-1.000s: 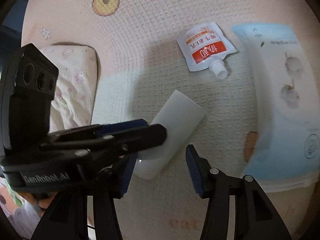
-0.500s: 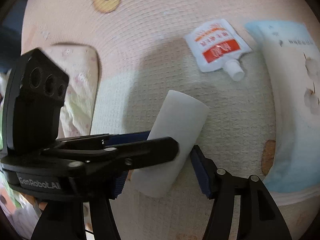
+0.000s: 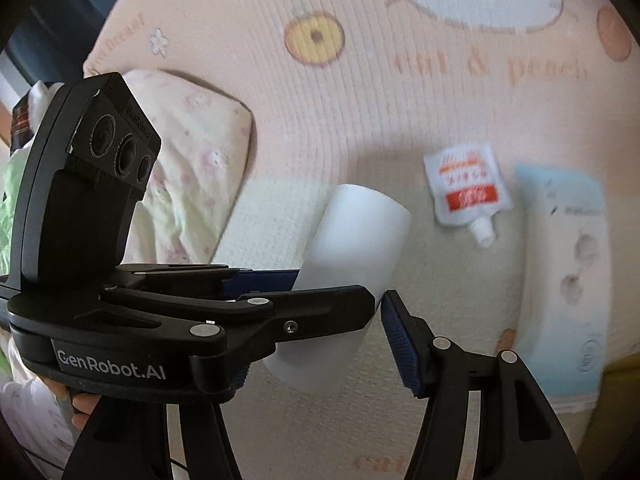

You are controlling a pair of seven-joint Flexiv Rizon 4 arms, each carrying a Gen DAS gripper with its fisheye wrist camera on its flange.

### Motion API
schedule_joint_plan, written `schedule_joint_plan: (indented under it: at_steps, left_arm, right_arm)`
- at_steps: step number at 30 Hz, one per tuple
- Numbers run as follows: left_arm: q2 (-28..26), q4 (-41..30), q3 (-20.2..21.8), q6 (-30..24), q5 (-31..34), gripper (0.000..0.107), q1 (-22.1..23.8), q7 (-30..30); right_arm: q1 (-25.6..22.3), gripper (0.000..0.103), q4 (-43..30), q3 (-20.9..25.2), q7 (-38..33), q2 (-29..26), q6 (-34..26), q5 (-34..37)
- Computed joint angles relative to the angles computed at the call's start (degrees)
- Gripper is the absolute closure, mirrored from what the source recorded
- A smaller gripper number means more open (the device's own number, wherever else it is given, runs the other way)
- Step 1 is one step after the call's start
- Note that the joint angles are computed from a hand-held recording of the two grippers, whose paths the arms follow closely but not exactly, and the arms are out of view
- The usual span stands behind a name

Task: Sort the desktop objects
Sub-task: 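Carry the held roll with the left gripper over the cardboard box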

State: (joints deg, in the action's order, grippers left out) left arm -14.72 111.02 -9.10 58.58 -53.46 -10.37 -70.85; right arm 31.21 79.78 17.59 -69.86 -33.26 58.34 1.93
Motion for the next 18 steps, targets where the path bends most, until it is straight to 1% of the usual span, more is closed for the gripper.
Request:
schedule_joint_plan:
  at_steps: [2, 4, 9, 13, 18]
  left_arm:
    - [0.8, 0.2, -0.5, 1.7, -1.2, 0.061, -0.6, 0.2]
    - [1.4, -0.2, -0.4, 2.8, 0.1, 0.061, -1.5, -0.5]
    - [2.2, -2.0, -1.1, 5.5, 1.3, 0.061, -3.2, -0.2]
    - [2.0, -4.9, -1.4, 6.3, 5.1, 0.06, -4.4, -1.8]
    - [0.6, -10.2, -1.9, 6.5, 12.1, 0.061, -6.1, -4.8]
  right_arm:
    - [0.3, 0.045, 1.3, -0.6, 0.3, 1.2, 1.3, -0.7]
    - [0.9, 0.045, 3.7, -1.9, 1.2, 3.2, 3.6, -2.5]
    - [0.5, 0.045, 6.0, -2.4, 2.9, 6.2, 4.9, -4.5]
    - [-0.6, 0.045, 9.1, -2.6, 4.0, 9.6, 6.9, -5.5]
    - [-2.2, 0.045, 14.1, -3.5, 5.5, 14.3, 11.1, -7.3]
